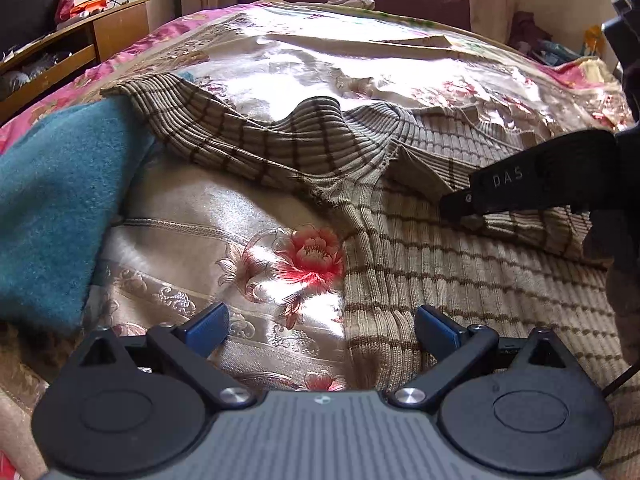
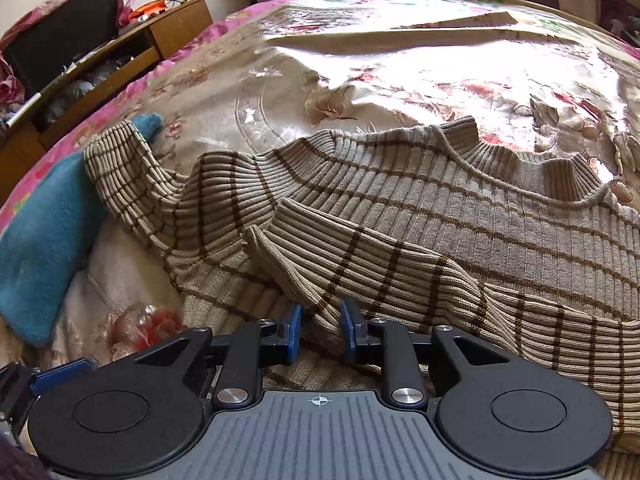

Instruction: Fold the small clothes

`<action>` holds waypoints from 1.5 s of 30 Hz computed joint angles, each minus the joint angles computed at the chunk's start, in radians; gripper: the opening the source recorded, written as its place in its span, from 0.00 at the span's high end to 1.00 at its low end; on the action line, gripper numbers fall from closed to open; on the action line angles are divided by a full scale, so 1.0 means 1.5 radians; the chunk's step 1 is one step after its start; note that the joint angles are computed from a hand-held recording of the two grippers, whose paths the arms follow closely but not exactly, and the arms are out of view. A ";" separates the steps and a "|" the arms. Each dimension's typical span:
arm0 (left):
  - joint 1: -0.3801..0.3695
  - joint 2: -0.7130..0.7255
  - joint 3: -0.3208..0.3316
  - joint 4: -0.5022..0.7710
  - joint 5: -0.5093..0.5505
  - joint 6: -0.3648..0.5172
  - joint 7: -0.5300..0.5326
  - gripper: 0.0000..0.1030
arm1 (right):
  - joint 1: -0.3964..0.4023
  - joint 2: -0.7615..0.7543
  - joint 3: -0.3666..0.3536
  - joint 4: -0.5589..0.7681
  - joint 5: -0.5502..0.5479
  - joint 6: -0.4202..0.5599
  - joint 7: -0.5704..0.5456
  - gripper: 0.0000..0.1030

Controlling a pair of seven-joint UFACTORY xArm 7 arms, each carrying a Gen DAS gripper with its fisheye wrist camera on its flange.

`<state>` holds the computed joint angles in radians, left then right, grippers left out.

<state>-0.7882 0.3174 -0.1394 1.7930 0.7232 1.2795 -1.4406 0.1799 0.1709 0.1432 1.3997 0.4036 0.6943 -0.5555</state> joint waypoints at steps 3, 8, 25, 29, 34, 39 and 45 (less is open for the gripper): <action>-0.001 0.003 0.000 0.003 -0.002 0.004 0.005 0.00 | 0.000 -0.007 -0.001 -0.004 -0.004 0.000 0.005 0.77; 0.000 0.009 0.001 0.011 -0.012 0.010 0.014 0.00 | 0.001 -0.014 -0.003 -0.018 -0.002 -0.008 0.009 0.77; 0.004 0.006 0.002 -0.005 -0.028 -0.007 0.028 0.00 | 0.006 -0.030 0.001 -0.039 0.012 -0.023 -0.007 0.69; 0.010 -0.016 -0.003 -0.040 -0.026 -0.033 0.008 0.00 | 0.006 -0.039 0.002 -0.045 0.038 -0.015 -0.033 0.69; 0.010 -0.014 -0.010 -0.041 -0.020 -0.028 0.003 0.00 | -0.003 -0.057 -0.003 -0.057 0.108 0.008 -0.060 0.69; 0.018 -0.039 -0.009 -0.053 -0.031 -0.034 -0.013 0.00 | -0.011 -0.090 -0.017 -0.088 0.181 0.026 -0.097 0.69; 0.037 -0.086 -0.001 -0.054 0.090 0.071 -0.055 0.00 | -0.018 -0.127 -0.043 -0.125 0.286 0.030 -0.151 0.69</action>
